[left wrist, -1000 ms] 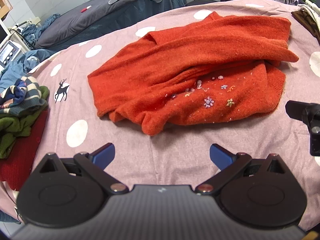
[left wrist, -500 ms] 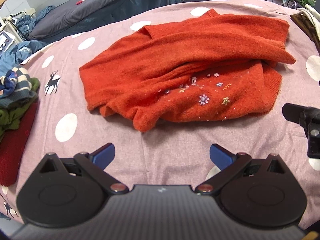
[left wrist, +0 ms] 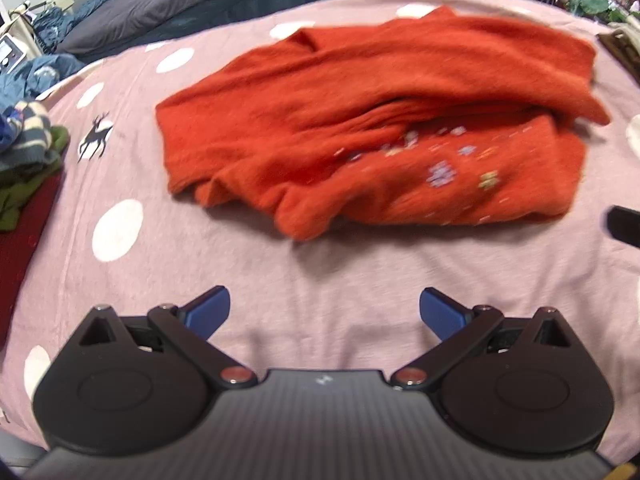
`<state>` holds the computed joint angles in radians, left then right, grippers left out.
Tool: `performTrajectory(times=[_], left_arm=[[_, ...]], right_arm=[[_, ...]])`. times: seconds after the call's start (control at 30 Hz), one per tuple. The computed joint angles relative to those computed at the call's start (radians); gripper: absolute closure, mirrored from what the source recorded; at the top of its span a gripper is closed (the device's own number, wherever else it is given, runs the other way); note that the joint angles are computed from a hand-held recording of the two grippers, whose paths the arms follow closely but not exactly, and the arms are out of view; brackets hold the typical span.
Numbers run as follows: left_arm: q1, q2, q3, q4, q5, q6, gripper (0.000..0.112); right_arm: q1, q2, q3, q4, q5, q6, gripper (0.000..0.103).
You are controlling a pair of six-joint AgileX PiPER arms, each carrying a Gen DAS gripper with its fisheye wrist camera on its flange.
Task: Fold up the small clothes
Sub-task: 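Grasp the orange sweater's hem with both grippers and lift it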
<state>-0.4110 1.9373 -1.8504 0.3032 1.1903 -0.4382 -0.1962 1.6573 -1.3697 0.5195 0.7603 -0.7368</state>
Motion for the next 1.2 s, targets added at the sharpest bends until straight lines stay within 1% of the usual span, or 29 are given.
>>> performTrajectory(times=[0.07,0.1,0.2,0.27,0.3,0.37,0.43,0.47,0.5,0.53,0.57,0.6,0.63,0.67,0.7,0.77,0.83,0.87,0.93,1.0,1.07,1.1,1.13,1.17,1.2], left_arm=[[0.026,0.016,-0.011,0.006,0.009,0.018,0.009],[0.036,0.014,-0.003,0.015,-0.009,0.028,0.009],[0.070,0.005,0.036,0.003,-0.126,0.066,0.009],[0.096,0.016,0.057,-0.048,-0.214,0.122,0.009],[0.103,0.028,0.055,-0.075,-0.239,0.156,0.010],[0.107,0.064,0.021,-0.121,-0.255,0.215,0.018],[0.109,0.092,-0.007,-0.177,-0.276,0.268,0.033],[0.106,0.113,-0.029,-0.191,-0.273,0.273,0.038],[0.099,0.141,-0.069,-0.191,-0.249,0.270,0.050],[0.091,0.162,-0.101,-0.187,-0.236,0.264,0.060],[0.084,0.169,-0.105,-0.176,-0.248,0.247,0.063],[0.078,0.180,-0.127,-0.166,-0.244,0.232,0.076],[0.075,0.191,-0.152,-0.162,-0.234,0.225,0.082],[0.074,0.201,-0.176,-0.159,-0.224,0.220,0.085],[0.074,0.195,-0.177,-0.152,-0.234,0.207,0.088],[0.074,0.161,-0.149,-0.133,-0.274,0.184,0.090],[0.076,0.118,-0.124,-0.106,-0.309,0.161,0.091],[0.082,0.089,-0.109,-0.100,-0.328,0.146,0.091],[0.108,0.030,-0.096,-0.135,-0.368,0.136,0.092],[0.127,-0.013,-0.138,-0.154,-0.374,0.139,0.092],[0.126,-0.052,-0.195,-0.124,-0.379,0.130,0.092],[0.135,-0.071,-0.224,-0.152,-0.378,0.155,0.092],[0.145,-0.089,-0.247,-0.192,-0.376,0.187,0.092],[0.152,-0.105,-0.268,-0.218,-0.366,0.211,0.092],[0.162,-0.116,-0.289,-0.250,-0.343,0.245,0.092]], right_arm=[[-0.010,-0.004,0.025,0.019,-0.022,-0.045,0.000],[-0.016,-0.006,0.040,0.037,-0.035,-0.080,0.000],[-0.033,0.007,0.057,0.127,-0.055,-0.207,0.000],[-0.036,0.033,0.046,0.195,-0.051,-0.281,0.000],[-0.033,0.057,0.028,0.222,-0.043,-0.305,0.000],[-0.017,0.113,-0.021,0.218,-0.042,-0.285,0.000],[0.013,0.155,-0.051,0.169,-0.111,-0.208,0.000],[0.019,0.176,-0.062,0.168,-0.139,-0.186,0.000],[0.018,0.210,-0.091,0.163,-0.141,-0.149,0.000],[0.017,0.246,-0.131,0.139,-0.119,-0.088,0.000],[0.006,0.288,-0.173,0.149,-0.085,-0.043,0.000],[-0.001,0.307,-0.178,0.189,-0.084,-0.038,0.000],[-0.001,0.298,-0.148,0.245,-0.123,-0.073,0.000],[0.006,0.290,-0.130,0.261,-0.156,-0.090,0.026],[0.017,0.288,-0.134,0.237,-0.157,-0.078,0.058],[0.010,0.278,-0.149,0.273,-0.096,-0.079,0.065],[-0.013,0.233,-0.116,0.385,-0.060,-0.158,0.068],[-0.032,0.205,-0.098,0.453,-0.029,-0.222,0.069],[-0.069,0.152,-0.092,0.530,0.052,-0.267,0.071],[-0.117,0.106,-0.115,0.615,0.137,-0.257,0.072],[-0.160,0.076,-0.176,0.695,0.213,-0.233,0.073],[-0.175,0.060,-0.199,0.730,0.238,-0.235,0.073],[-0.202,0.041,-0.225,0.796,0.284,-0.255,0.073],[-0.228,0.024,-0.246,0.859,0.332,-0.283,0.073],[-0.259,0.015,-0.298,0.903,0.396,-0.291,0.073]])
